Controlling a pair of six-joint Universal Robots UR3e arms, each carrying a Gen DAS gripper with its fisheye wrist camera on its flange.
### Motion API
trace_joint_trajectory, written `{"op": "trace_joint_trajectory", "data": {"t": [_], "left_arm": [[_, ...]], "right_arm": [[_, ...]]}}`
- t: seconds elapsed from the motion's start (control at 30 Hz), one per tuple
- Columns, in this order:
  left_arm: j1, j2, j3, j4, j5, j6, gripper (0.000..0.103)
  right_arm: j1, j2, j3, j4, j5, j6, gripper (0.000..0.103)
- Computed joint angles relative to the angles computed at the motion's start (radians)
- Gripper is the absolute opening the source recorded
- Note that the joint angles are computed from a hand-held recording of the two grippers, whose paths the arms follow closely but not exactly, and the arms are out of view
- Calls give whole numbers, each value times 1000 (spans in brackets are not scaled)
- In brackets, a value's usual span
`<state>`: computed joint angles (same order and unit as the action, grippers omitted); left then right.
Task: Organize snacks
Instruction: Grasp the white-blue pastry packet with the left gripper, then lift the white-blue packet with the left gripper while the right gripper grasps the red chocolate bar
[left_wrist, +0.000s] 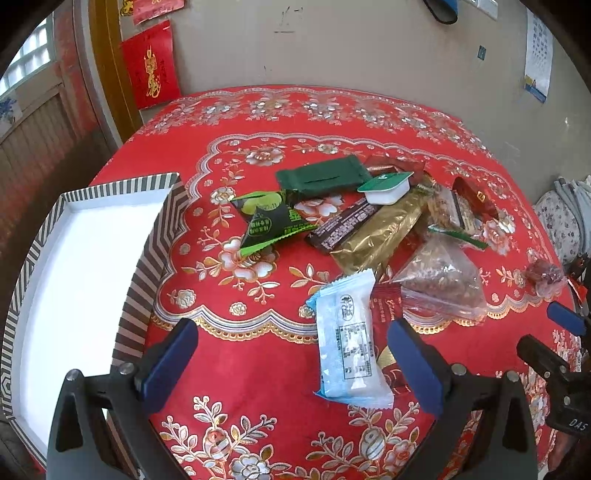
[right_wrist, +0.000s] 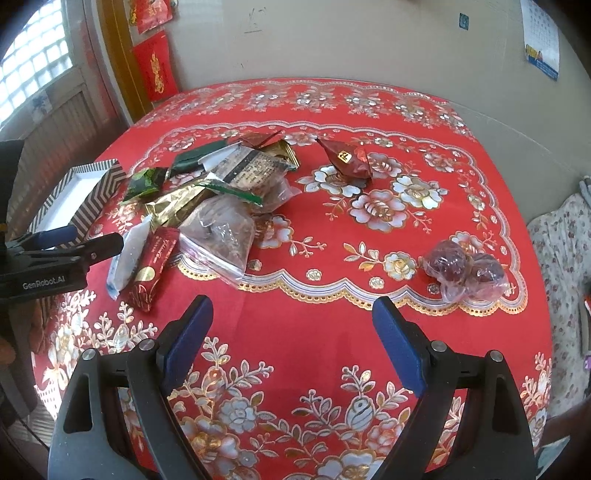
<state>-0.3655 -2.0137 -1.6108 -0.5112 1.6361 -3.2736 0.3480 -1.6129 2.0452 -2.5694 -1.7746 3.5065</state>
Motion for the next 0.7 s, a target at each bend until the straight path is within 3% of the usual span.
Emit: {"op": "trace_joint_trajectory", "data": {"t": [0.7], "left_arm": [[-25, -57, 69, -51, 18, 4, 103]], "right_arm": [[-39, -28, 49, -15, 69, -8, 88]]}}
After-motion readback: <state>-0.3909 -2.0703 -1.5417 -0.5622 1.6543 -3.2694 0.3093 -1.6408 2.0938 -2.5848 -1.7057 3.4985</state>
